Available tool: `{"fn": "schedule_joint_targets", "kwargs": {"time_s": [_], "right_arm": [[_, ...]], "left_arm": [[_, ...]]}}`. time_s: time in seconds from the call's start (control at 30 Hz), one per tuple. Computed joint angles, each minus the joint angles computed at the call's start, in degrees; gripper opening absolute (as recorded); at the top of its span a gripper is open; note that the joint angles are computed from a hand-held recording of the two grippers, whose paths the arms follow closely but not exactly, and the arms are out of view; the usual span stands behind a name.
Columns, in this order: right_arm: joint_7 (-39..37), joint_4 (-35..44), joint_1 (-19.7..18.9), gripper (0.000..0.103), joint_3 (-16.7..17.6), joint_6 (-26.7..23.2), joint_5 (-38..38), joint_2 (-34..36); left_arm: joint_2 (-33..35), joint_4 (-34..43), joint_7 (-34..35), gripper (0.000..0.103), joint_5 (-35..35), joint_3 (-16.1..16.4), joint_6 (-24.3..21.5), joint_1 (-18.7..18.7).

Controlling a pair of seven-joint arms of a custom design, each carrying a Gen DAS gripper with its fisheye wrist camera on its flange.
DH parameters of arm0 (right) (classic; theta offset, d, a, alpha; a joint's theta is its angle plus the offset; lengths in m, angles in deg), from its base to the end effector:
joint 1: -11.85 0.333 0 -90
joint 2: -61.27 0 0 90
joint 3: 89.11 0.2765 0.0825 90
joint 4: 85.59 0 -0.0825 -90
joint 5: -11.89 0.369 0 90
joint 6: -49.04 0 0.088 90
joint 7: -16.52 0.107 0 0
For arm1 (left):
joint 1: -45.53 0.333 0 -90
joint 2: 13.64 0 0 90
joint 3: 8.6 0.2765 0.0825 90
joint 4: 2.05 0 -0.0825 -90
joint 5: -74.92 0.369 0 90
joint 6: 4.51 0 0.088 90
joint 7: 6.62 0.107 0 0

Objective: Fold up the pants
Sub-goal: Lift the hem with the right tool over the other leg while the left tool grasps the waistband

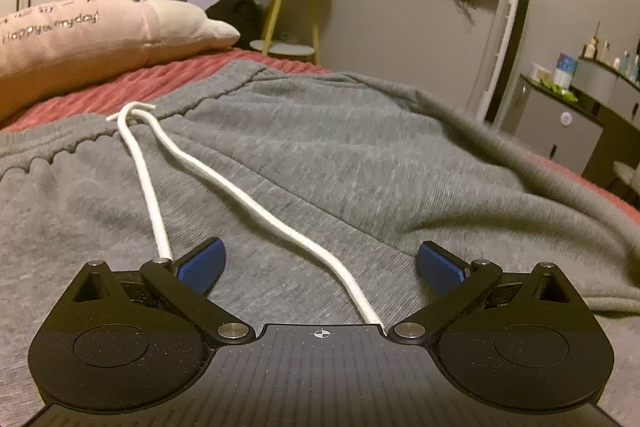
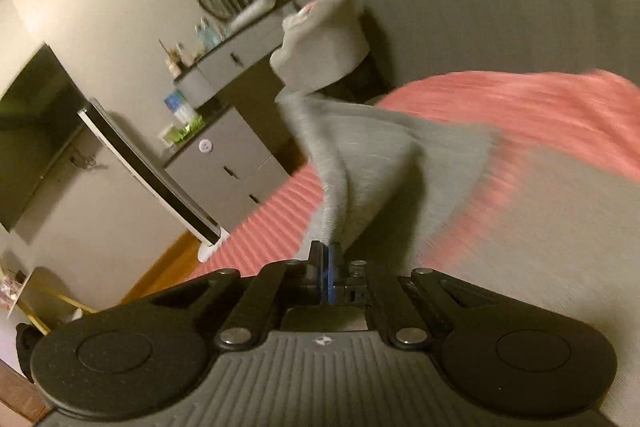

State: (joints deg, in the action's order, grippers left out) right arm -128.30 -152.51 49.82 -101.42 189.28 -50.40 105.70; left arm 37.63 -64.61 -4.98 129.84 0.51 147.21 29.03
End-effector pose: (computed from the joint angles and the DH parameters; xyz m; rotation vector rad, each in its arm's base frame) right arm 0.6567 0.3718 0.3728 -0.6840 2.0268 -0.7619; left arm 0.7512 -0.1649 0.3293 -1.9913 1.0677 -0.7732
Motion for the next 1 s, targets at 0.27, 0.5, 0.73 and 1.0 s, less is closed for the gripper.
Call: {"fn": "schedule_joint_targets", "kwargs": {"time_s": [0.27,0.5,0.73,1.0], "right_arm": [[-11.9,-3.4,-1.5,0.054,3.4,-6.4,-0.5,-0.8],[6.6,-12.8,-3.4,0.057,0.4,10.7,3.5,-3.9],[40.2,-16.7,-1.5,0.044,-5.4,19.3,-12.9,-4.0],[62.0,-14.7,-2.8,0.005,-7.2,24.5,-33.3,-1.8]], "left_arm": [[-1.1,-1.5,-0.3,0.103,0.0,-0.2,0.2,-0.2],[-1.7,-2.5,-0.5,0.103,0.6,-0.5,0.5,-0.2],[-0.3,0.0,2.2,0.103,-0.7,-0.9,-1.8,-0.3],[-4.5,-1.5,-5.0,0.103,2.2,0.6,3.3,-0.1]]}}
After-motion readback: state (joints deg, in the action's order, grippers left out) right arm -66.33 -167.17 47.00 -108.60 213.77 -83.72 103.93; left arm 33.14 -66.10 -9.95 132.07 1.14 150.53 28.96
